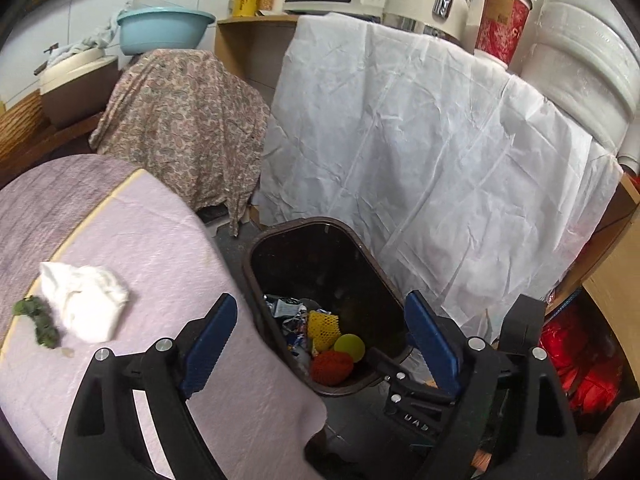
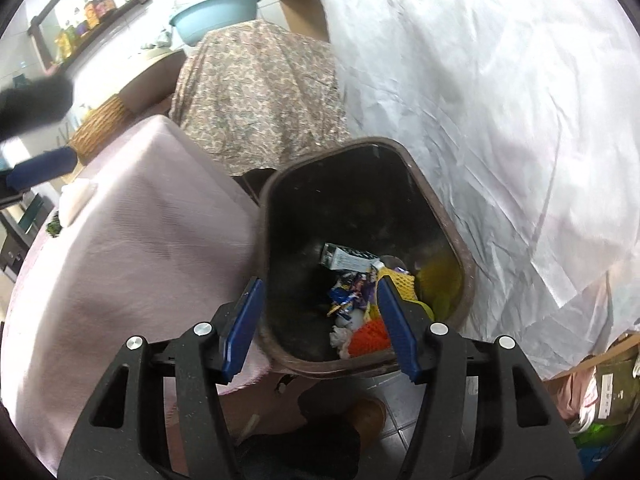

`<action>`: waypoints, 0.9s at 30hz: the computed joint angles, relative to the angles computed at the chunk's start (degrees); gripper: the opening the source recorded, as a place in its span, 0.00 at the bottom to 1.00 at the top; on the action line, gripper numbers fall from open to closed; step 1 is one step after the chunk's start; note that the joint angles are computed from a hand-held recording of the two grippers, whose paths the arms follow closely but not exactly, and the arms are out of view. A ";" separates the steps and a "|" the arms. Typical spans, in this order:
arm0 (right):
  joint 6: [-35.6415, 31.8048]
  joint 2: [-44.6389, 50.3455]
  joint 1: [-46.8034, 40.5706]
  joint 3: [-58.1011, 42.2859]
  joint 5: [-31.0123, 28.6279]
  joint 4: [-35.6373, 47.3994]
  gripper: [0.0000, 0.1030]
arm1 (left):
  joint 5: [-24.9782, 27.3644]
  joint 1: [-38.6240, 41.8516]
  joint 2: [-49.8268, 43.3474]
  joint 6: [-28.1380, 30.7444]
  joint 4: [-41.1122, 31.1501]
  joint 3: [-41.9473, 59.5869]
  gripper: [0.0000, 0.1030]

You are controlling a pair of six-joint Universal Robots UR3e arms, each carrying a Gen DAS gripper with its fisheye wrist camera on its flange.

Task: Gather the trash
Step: 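Carry chip bag and red foam net over the bin and release both, then grasp the white tissue with the right tool while the left tool grasps the green leaves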

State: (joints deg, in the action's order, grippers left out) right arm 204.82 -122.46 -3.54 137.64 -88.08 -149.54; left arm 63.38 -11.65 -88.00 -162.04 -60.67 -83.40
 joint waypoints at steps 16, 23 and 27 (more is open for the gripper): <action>-1.07 24.00 21.95 -33.56 -5.93 2.84 0.62 | -7.15 31.17 17.32 15.82 -12.74 -8.77 0.86; -6.37 36.91 26.05 -51.18 -5.00 11.27 0.63 | -9.39 43.10 19.02 22.92 -21.02 -7.99 0.86; -10.39 45.30 27.51 -62.81 -5.77 17.60 0.63 | -9.16 45.43 20.14 26.31 -22.16 -9.05 0.86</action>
State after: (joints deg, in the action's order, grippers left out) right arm 194.43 -77.16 23.97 74.83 -93.85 -131.93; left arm 54.22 33.78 -67.86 -135.73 -82.84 -92.45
